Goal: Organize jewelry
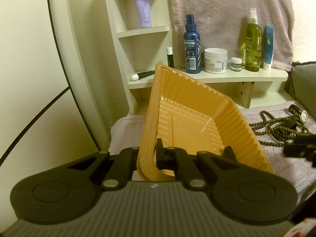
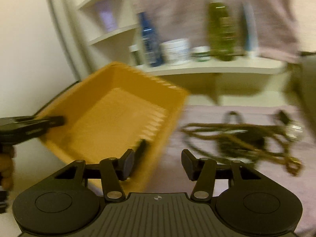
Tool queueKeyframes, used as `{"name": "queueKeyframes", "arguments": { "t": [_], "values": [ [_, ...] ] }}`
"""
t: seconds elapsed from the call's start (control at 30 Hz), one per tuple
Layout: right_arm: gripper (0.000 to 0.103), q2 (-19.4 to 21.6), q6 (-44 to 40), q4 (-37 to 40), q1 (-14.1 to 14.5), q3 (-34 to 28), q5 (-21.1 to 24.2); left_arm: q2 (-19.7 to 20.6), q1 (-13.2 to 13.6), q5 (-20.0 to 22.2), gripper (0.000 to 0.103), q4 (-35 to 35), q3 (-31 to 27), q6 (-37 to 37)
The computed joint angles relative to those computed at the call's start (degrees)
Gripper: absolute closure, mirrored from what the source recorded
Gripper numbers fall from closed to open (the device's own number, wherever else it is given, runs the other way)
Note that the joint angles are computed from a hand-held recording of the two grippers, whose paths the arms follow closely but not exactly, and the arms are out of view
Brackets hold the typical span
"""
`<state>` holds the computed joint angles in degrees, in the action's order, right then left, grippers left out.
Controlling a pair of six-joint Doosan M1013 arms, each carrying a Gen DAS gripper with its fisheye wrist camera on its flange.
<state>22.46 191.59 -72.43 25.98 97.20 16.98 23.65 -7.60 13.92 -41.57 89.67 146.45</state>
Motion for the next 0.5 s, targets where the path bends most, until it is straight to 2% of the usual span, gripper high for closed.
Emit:
{"name": "queueKeyframes", "arguments": {
  "t": [0.13, 0.27, 0.4, 0.5],
  "values": [
    [0.050, -0.92, 0.93, 2.47, -0.13, 2.12, 9.39, 0.05, 0.00, 0.06, 0.099, 0.21, -0.07, -0.22],
    [0.050, -1.40, 1.35, 3.80, -0.94, 3.85, 15.98, 0.02, -0.07, 0.01, 0.099, 0.86, -0.11, -0.62],
    [0.050, -1.60, 1.30, 3.47, -1.95, 5.16, 18.07, -0.03, -0.26, -0.31, 0.099, 1.85, -0.04, -1.31],
    [0.059, -1.43, -0.48, 3.58, -2.70, 5.50, 17.65, -0.10, -0.33, -0.45, 0.099, 2.24, 0.06, -1.62]
  ]
}}
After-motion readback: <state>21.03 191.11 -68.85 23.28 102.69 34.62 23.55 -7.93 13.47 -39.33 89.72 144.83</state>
